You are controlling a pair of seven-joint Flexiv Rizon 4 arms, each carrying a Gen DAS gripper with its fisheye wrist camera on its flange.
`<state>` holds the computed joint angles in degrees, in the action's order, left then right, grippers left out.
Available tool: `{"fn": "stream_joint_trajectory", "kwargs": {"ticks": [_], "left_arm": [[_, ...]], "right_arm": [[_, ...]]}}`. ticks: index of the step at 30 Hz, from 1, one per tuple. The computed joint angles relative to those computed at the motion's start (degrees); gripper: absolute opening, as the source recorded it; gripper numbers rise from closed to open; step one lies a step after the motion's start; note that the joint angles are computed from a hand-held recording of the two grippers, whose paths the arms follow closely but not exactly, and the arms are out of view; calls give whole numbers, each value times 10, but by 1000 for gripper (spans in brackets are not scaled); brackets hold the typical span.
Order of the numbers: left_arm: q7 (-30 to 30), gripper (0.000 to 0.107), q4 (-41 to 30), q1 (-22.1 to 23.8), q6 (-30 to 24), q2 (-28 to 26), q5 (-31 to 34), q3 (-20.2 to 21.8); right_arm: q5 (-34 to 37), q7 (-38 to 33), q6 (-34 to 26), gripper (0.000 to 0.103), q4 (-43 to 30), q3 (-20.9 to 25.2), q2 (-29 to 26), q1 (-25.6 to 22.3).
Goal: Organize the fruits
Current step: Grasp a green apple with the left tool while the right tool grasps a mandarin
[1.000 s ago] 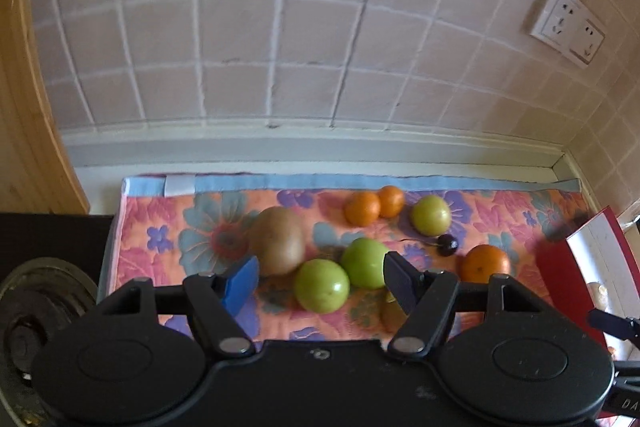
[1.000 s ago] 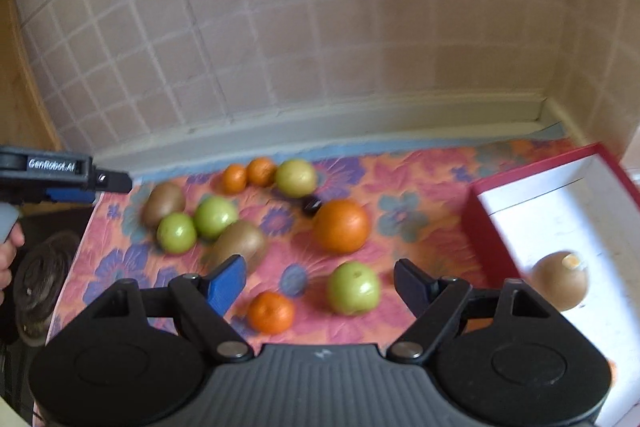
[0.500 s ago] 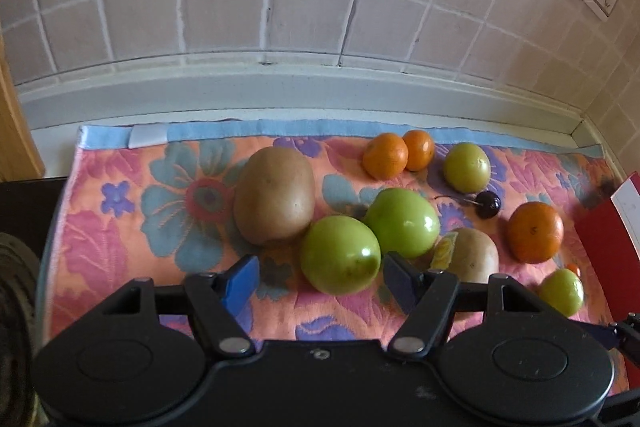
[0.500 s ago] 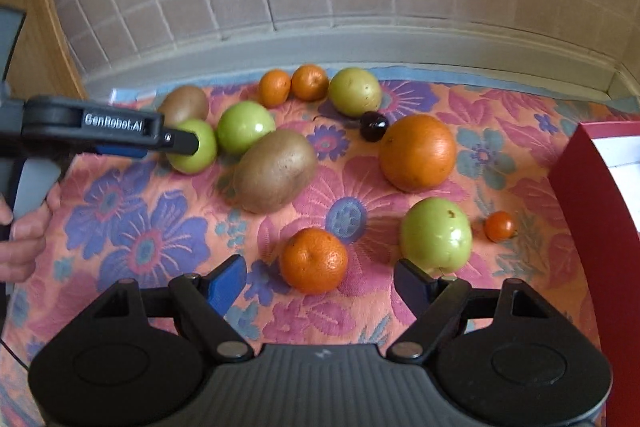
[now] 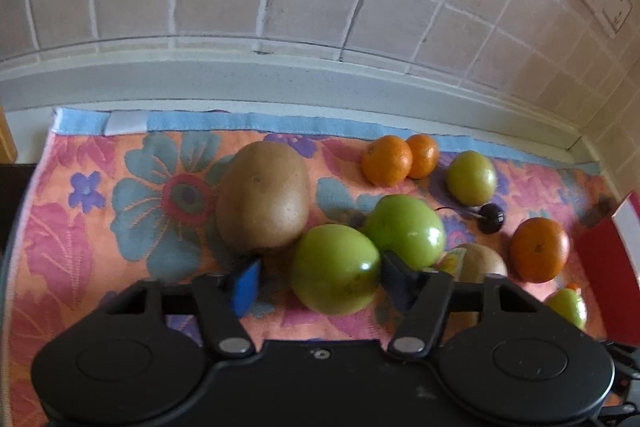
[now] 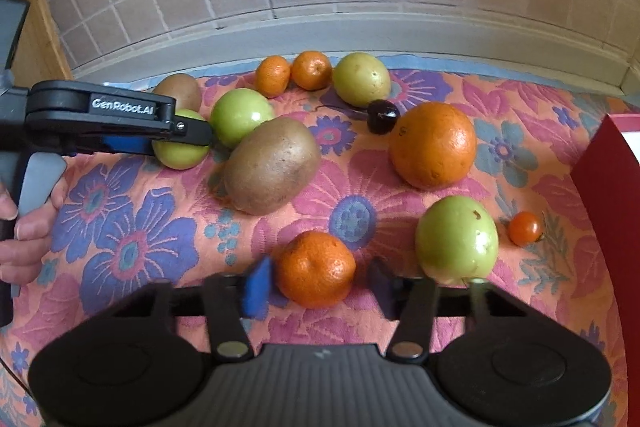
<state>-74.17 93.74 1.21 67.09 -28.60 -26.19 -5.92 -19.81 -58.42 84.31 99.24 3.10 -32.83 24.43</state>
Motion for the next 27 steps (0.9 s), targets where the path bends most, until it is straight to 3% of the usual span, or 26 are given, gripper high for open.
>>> {"fn": "stream_joint_trajectory", "kwargs": {"ticks": [7, 14, 21, 27], "left_arm": [[1, 59, 4, -10, 8, 6, 19, 8], [-8, 59, 22, -11, 20, 22, 28, 13], [-10, 59, 48, -11, 38, 49, 23, 13], [-7, 59, 65, -15, 54, 77, 15, 9]], "right_arm": [[16, -11, 24, 44, 2, 19, -2, -13], [26, 1, 48, 44, 20, 6, 11, -7], [19, 29, 81, 44, 56, -42, 36, 27], [12, 52, 125, 44, 104, -121, 70, 86]]}}
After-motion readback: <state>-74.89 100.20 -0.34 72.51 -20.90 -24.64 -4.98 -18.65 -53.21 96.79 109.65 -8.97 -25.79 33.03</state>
